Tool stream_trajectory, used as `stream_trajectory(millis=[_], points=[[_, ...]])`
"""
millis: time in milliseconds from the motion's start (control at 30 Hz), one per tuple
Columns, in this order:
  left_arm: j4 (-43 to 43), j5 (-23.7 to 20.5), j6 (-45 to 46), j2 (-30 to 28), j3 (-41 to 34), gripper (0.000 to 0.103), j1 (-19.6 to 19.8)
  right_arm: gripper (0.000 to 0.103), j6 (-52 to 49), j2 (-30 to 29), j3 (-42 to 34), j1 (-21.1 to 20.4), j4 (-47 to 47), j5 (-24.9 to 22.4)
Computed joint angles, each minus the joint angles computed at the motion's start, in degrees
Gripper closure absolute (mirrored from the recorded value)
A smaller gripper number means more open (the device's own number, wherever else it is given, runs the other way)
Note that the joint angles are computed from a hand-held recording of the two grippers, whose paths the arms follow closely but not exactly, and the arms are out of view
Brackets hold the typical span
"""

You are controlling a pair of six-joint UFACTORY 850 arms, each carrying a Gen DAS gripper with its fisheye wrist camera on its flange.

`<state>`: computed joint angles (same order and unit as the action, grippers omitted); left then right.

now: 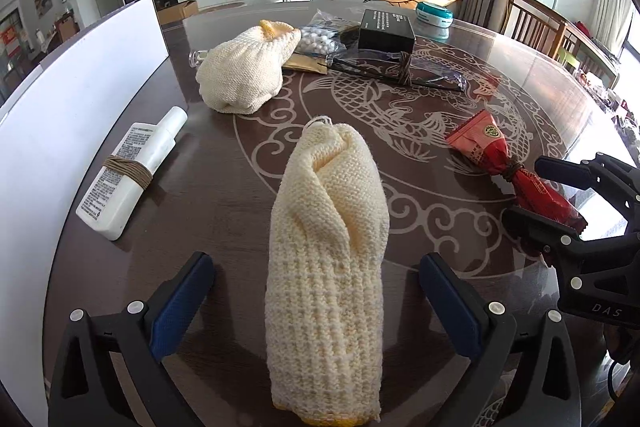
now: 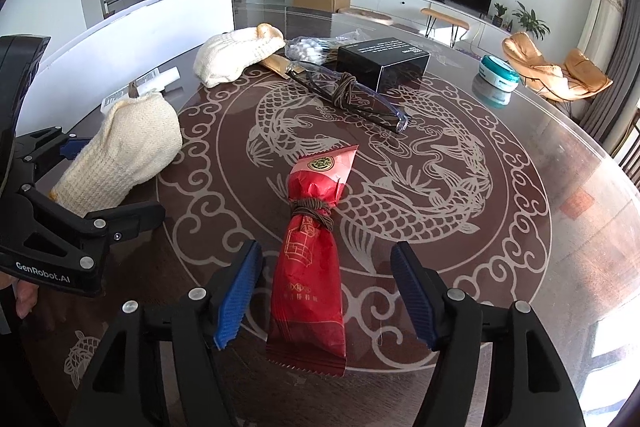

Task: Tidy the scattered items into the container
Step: 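Carry the glove and red packet into the container and release both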

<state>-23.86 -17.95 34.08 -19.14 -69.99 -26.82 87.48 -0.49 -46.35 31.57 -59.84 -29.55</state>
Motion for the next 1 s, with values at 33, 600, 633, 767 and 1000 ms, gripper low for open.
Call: stream_trajectory(millis=[33,600,633,767,1000], points=[[0.0,0.0,0.0,0.0,0.0,0.0,0.0,0.032,0.0,0.1,0.1,-0.2,0.2,0.3],[5.3,-11.3,-0.8,-4.5,-8.2,0.0,0.0,0.01,-37.7,-3.9,-7.1,-6.9,33.9,5.7],[4.1,-11.3,0.8,-4.6,-8.4,0.011,0.1,0.02,-41.5,-4.6,-8.0,-7.7,37.8,5.3],[3.0,-12.3,2.9,-4.0,-9.0,0.066,0.4,0.077,-47.7,-5.8,-10.8,-9.0,43.5,1.4],[-6.6,-10.9,9.5,0.9,-5.0,0.066,3.5,0.078,-43.3,-2.7,-11.5,-7.6,39.0,-1.0]])
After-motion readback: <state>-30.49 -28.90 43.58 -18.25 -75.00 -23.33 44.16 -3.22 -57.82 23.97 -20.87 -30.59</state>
